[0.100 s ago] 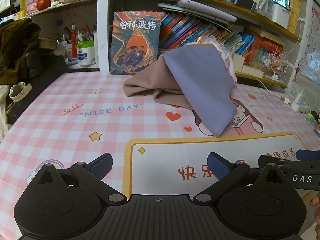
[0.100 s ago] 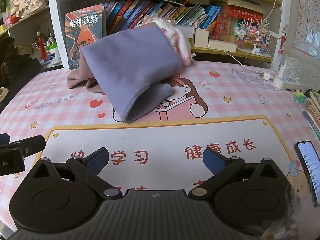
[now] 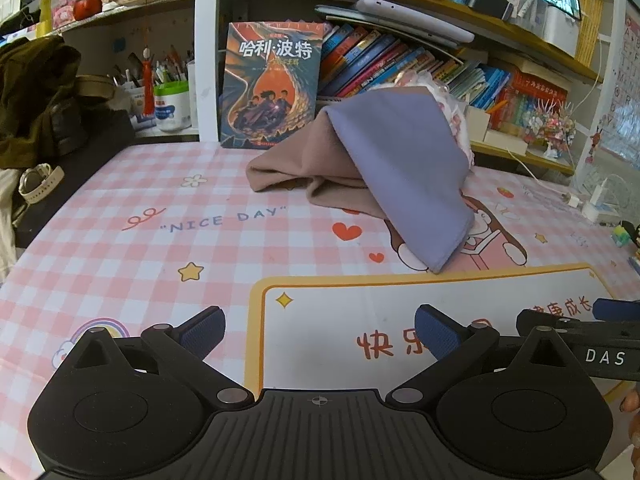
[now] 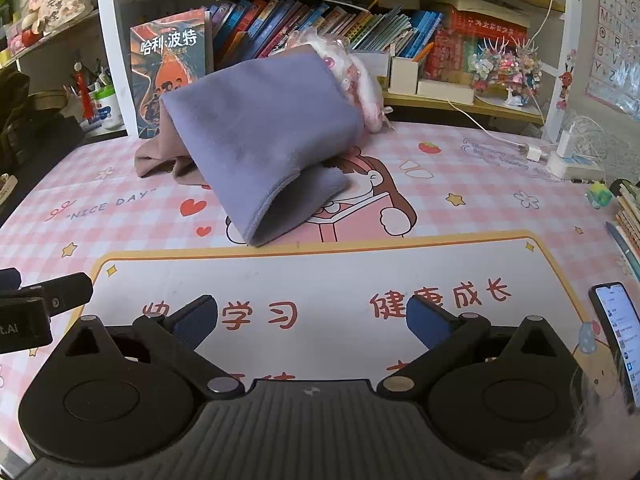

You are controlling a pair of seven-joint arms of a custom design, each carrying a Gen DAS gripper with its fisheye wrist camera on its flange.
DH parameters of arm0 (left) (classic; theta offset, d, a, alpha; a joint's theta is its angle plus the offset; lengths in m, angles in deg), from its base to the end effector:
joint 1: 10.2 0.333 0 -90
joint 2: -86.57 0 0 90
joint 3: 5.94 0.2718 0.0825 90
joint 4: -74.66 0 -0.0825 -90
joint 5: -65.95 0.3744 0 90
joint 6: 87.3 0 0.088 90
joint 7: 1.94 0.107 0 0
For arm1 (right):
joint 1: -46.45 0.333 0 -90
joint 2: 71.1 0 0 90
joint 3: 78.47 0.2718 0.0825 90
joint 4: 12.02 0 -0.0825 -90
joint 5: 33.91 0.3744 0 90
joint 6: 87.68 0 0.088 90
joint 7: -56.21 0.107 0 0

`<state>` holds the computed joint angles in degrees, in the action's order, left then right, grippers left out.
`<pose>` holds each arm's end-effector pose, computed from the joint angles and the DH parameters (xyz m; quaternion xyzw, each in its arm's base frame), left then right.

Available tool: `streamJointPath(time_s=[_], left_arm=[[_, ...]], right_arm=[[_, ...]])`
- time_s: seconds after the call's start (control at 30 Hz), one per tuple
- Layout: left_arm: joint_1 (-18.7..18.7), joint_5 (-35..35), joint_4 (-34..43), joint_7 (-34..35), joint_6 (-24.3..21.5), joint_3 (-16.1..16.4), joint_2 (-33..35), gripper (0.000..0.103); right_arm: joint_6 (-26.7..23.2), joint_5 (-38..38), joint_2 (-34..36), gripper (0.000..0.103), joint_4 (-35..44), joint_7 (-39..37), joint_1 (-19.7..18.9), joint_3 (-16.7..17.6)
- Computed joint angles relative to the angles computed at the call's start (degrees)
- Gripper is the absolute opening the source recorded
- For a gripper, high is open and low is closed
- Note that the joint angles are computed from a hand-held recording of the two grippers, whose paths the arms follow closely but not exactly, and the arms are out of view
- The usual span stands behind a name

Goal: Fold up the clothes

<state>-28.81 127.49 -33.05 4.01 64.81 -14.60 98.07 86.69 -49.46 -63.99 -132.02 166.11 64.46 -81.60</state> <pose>0.5481 -0.3049 0.4196 -0.6919 0.5827 -0.3089 0.2939 0.5748 0.1750 0.4221 -0.7011 0.5884 -0.2452 0.3196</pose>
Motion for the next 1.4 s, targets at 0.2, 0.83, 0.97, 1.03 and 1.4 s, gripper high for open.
streamJointPath(time_s=[0.2,0.83,0.97,1.03,1.4], left_arm=[[-0.2,0.2,0.2,-0.1,-0.4,0.0,0.1,0.102],[-0.2,-0.8,0.1,0.3,-0.6,-0.1,0.2,0.102],[-0.2,-0.9,0.1,0.5,-0.6,-0.1,0.1,0.102],[-0.2,-1.1,0.0,0.6,-0.5,-0.1,0.1,0.102],[-0.1,-1.4,0.0,0.8,-0.6,-0.1,0.1,0.102]], right_arm=[[0.2,-0.1,0.5,0.102,0.5,0.2,0.2,-0.3],[-0.6,1.3,0.3,0.102,0.4,-1.5,-0.2,0.3],[-0.6,1.1,0.2,0.102,0.2,-1.1,0.0,0.1],[-0.7,1.0,0.3,0.102,0.3,-1.1,0.0,0.1],[-0.9,0.9,0.3,0.102,0.4,-1.1,-0.1,0.2]])
